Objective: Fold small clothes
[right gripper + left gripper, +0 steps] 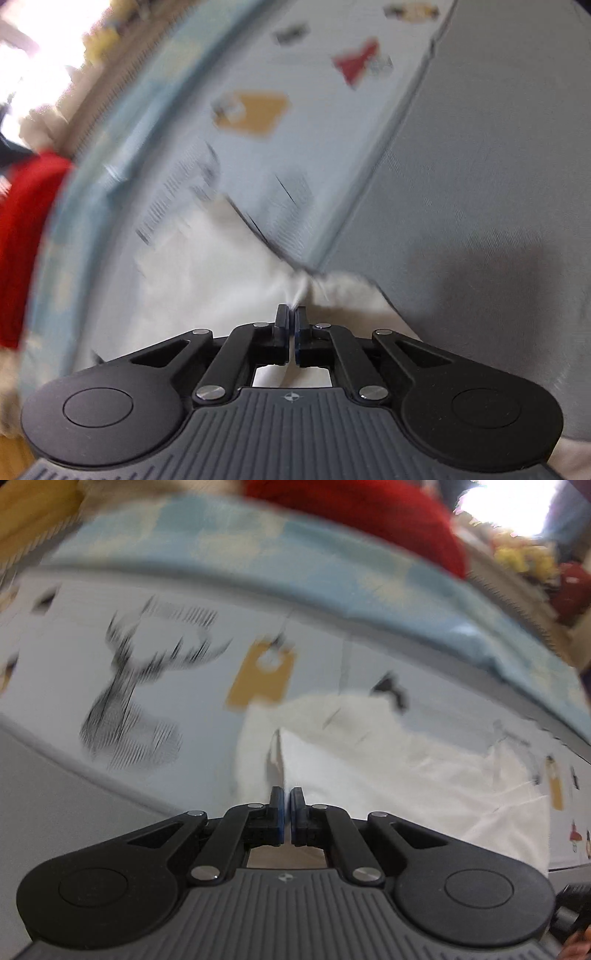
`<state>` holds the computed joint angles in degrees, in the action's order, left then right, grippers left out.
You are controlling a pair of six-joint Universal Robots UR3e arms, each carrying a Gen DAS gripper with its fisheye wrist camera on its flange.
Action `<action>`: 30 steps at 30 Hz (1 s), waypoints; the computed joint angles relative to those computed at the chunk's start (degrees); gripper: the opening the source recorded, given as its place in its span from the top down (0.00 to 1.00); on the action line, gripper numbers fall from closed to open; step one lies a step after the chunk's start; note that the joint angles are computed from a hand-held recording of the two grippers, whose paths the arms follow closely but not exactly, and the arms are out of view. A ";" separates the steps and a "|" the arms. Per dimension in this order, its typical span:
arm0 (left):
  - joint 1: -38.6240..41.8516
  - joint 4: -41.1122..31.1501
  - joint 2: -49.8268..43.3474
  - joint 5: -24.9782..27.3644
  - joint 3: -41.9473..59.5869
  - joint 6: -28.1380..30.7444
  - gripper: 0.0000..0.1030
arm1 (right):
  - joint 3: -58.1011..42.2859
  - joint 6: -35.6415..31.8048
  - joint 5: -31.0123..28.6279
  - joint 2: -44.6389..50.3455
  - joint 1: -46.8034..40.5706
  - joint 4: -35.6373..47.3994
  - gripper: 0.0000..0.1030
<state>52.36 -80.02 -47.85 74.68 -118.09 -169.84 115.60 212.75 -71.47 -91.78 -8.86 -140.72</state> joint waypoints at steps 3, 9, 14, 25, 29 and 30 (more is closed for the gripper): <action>-1.10 1.43 -2.90 4.92 -0.97 -3.44 0.96 | -2.78 -0.37 -1.17 2.17 1.52 7.24 0.95; -3.29 9.07 0.07 1.45 -2.40 -1.33 0.85 | -3.65 -2.51 -4.21 -0.95 6.42 1.53 0.86; -0.03 1.62 -5.62 -1.85 -4.20 -1.80 0.85 | -3.51 -5.59 -5.00 0.69 8.34 -5.42 0.70; 3.75 15.64 -3.58 -4.96 -10.54 -1.48 0.84 | -4.60 -6.03 -4.11 4.33 6.24 -2.62 0.62; 1.94 19.85 -6.59 -5.09 -11.99 -1.50 0.84 | -3.75 -6.67 -4.08 4.50 6.39 -2.98 0.62; 0.57 20.78 -8.00 -4.01 -11.82 -1.47 0.84 | -3.51 -6.82 -3.89 4.62 6.31 -3.16 0.62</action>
